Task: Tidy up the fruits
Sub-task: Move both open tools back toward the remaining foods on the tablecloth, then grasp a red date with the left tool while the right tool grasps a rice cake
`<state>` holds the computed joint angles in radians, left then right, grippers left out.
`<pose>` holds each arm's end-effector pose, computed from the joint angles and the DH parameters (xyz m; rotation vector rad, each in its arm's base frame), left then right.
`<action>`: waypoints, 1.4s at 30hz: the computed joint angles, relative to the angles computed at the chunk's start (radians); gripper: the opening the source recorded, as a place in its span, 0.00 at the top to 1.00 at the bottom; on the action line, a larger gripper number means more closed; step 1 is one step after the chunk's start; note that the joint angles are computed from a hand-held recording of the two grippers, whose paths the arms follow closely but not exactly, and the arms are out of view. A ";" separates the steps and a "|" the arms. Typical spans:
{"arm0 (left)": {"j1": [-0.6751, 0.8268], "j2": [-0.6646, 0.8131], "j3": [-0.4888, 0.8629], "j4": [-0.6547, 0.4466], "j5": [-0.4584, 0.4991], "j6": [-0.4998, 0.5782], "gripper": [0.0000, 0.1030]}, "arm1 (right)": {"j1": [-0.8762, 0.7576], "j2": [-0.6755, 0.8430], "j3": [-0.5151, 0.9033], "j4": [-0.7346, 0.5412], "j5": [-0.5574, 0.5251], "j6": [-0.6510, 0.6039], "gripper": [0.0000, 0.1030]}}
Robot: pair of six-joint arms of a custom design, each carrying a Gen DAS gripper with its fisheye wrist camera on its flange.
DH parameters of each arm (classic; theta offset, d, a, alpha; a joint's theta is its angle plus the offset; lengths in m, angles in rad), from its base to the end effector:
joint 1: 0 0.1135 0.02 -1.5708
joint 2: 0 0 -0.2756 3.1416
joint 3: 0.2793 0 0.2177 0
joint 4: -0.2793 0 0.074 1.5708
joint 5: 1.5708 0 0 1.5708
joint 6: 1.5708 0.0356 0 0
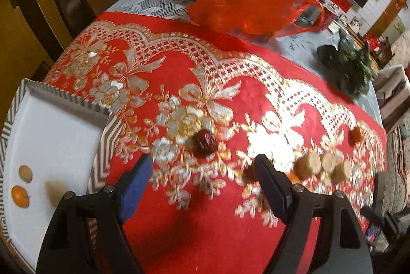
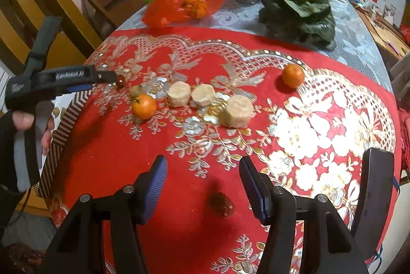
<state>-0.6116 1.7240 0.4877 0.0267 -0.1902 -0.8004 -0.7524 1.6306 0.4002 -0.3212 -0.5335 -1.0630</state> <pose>0.1889 -0.1242 0.1060 -0.3060 2.7257 -0.1258 0.1328 -0.0995 0.1068 -0.4210 2.6438 0.4300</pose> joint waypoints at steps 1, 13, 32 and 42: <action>0.013 0.017 0.007 0.010 0.004 0.008 0.23 | -0.008 0.014 0.004 0.005 0.004 -0.002 0.39; 0.061 0.149 0.044 0.080 0.061 0.093 0.78 | 0.085 0.020 -0.001 0.038 -0.011 0.060 0.39; 0.028 -0.042 -0.040 0.026 0.027 0.103 0.81 | 0.530 0.222 0.094 0.283 0.010 0.542 0.53; 0.032 -0.144 -0.080 -0.021 0.026 0.093 0.81 | 0.632 0.281 0.078 0.440 0.094 0.654 0.67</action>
